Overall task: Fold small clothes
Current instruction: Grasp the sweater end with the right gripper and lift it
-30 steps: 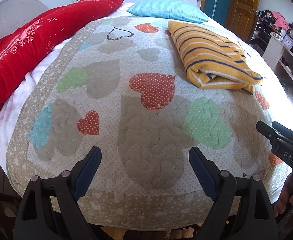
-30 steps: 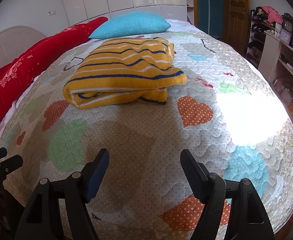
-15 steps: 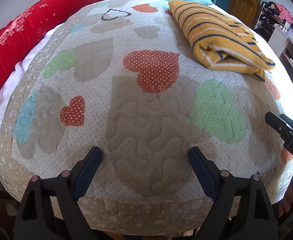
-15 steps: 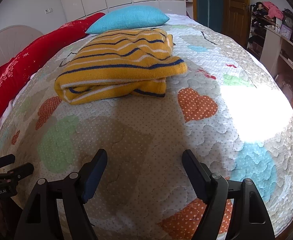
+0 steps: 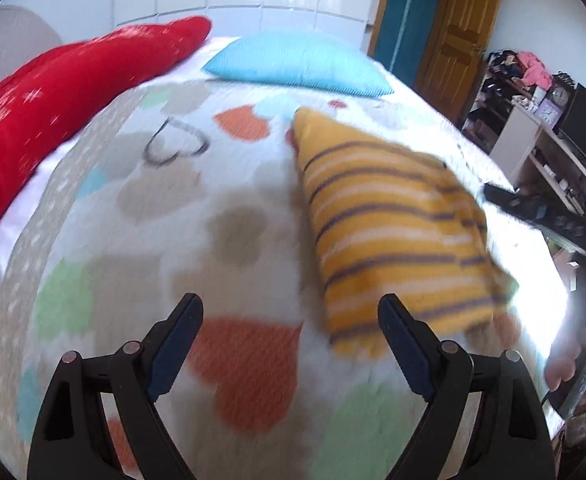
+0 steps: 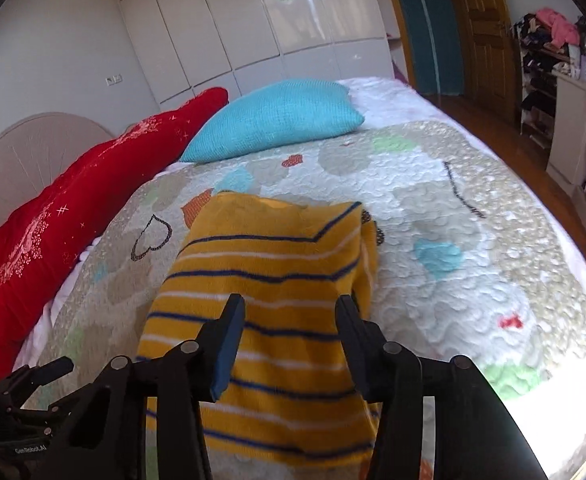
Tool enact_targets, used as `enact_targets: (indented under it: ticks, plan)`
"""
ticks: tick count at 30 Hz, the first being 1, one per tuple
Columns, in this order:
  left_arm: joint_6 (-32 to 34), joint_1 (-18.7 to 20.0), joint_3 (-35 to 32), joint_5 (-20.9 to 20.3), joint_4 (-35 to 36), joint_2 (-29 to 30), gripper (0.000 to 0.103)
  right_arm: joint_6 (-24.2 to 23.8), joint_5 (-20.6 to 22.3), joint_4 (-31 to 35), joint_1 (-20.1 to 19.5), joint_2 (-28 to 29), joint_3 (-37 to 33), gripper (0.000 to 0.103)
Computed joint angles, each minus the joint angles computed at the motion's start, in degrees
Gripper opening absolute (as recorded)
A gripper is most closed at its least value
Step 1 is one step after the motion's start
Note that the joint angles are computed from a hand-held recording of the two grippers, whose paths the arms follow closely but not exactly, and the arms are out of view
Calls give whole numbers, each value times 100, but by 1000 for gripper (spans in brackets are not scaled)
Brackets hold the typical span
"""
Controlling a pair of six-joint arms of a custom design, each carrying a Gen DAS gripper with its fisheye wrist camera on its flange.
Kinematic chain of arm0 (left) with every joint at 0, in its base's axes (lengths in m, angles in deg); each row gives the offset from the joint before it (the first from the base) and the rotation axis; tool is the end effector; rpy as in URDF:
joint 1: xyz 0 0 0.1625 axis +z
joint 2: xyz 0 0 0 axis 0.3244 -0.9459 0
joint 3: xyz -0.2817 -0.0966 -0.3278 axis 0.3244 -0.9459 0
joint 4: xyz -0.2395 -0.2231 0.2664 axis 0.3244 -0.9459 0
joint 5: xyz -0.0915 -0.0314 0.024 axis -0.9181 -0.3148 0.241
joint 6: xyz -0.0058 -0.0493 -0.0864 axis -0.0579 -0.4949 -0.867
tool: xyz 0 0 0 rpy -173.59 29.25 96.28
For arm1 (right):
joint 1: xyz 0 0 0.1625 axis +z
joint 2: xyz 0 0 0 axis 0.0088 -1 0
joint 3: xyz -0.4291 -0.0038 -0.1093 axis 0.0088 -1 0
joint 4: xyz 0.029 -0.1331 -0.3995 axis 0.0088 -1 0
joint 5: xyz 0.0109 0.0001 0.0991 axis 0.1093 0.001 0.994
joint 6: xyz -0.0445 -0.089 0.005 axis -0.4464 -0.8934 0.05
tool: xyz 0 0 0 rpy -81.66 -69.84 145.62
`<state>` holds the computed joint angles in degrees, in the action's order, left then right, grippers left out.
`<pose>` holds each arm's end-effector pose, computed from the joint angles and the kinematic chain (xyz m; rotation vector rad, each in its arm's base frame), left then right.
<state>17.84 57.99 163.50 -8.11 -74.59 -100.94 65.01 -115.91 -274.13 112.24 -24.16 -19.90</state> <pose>-0.0136 -0.7879 0.3333 1.0144 2.4953 -0.5233 0.3591 -0.7177 -0.0216 -0.1262 -2.1692 1.2732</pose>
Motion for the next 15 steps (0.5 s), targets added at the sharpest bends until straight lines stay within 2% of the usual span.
enact_targets:
  ticks: [1,4,5,6,8,10,12,14,15]
  plan:
    - [22,-33,-154,5,20,196,88,206,145,437,-145,-16,-155,46]
    - [-59,-98,-482,411,379,669,88,494,-46,1337,-477,132,-711,46]
    - [-106,-101,-559,586,577,800,88,561,33,1384,-586,114,-723,51]
    - [-138,-80,-585,625,668,856,89,646,137,1345,-687,89,-722,57]
    - [-135,-37,-510,501,530,838,89,837,145,1254,-814,38,-691,85]
    - [-158,-63,-555,523,688,779,89,968,366,1173,-930,-101,-501,86]
    - [-156,-92,-496,267,733,574,88,959,491,935,-925,-218,-296,84]
    - [62,-141,-435,-184,643,381,88,617,379,186,-790,-219,-112,77]
    - [133,-191,-431,-233,540,363,88,482,292,-134,-702,-216,-12,76]
